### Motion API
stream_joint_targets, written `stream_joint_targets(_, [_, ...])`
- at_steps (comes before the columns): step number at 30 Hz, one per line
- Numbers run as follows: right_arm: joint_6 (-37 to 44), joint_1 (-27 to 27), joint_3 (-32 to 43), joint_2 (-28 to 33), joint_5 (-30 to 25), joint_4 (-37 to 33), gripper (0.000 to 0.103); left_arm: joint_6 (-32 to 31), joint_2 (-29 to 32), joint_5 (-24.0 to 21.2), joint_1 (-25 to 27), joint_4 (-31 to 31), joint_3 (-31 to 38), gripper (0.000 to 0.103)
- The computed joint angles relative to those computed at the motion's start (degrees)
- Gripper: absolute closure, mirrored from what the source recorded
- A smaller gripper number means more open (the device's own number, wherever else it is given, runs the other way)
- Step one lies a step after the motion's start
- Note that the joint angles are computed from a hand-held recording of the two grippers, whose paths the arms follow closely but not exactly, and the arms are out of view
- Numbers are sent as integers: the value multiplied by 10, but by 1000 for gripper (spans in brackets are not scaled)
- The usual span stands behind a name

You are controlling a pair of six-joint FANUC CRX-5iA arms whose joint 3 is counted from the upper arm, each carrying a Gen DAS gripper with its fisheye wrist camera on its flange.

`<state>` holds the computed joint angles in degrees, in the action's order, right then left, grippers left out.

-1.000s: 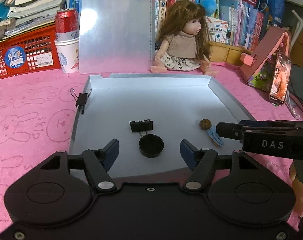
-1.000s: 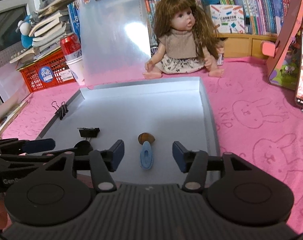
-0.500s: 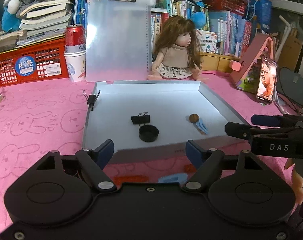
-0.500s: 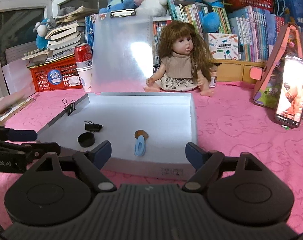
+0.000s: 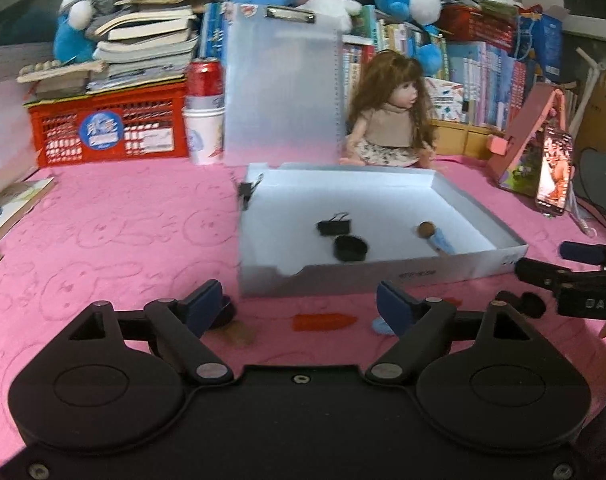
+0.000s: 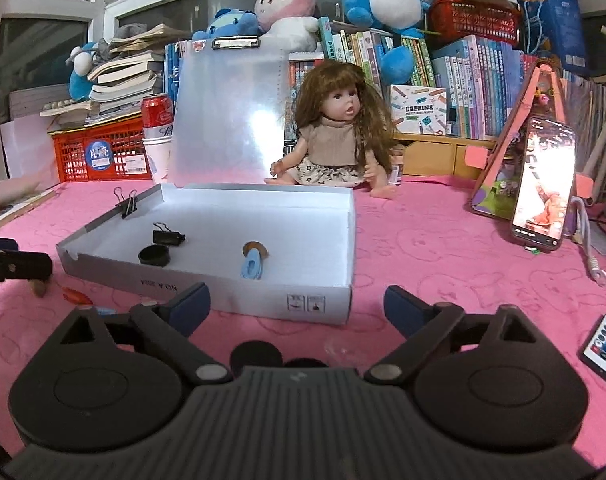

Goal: Organize rigid objects
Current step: 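Withdraw both grippers from the box toward the remaining items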

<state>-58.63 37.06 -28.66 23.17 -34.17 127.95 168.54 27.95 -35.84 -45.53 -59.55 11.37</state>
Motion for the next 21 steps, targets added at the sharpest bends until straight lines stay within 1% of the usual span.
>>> stream_joint_targets(2, [-5, 2, -6, 1, -15, 4, 0, 18, -3, -3, 0, -8, -9, 19])
stream_joint_targets(4, [-11, 5, -12, 2, -29, 5, 0, 38, -2, -18, -2, -19, -13, 19])
stream_joint_targets(7, [-21, 11, -20, 2, -47, -7, 0, 60, -1, -28, -1, -28, -18, 19])
stream_joint_targets(11, [-30, 16, -27, 3, -61, -29, 0, 80, 0, -31, 9, -24, -21, 19])
stream_joint_targets(16, [-7, 30, -30, 8, -73, -71, 0, 96, 5, -30, 17, -22, -20, 20])
stream_joint_targets(19, [30, 56, -32, 15, -108, -123, 0, 105, 4, -19, 22, -18, -24, 20])
stream_joint_targets(21, [27, 57, -37, 12, -108, -121, 0, 106, 5, -17, 25, -14, -24, 20])
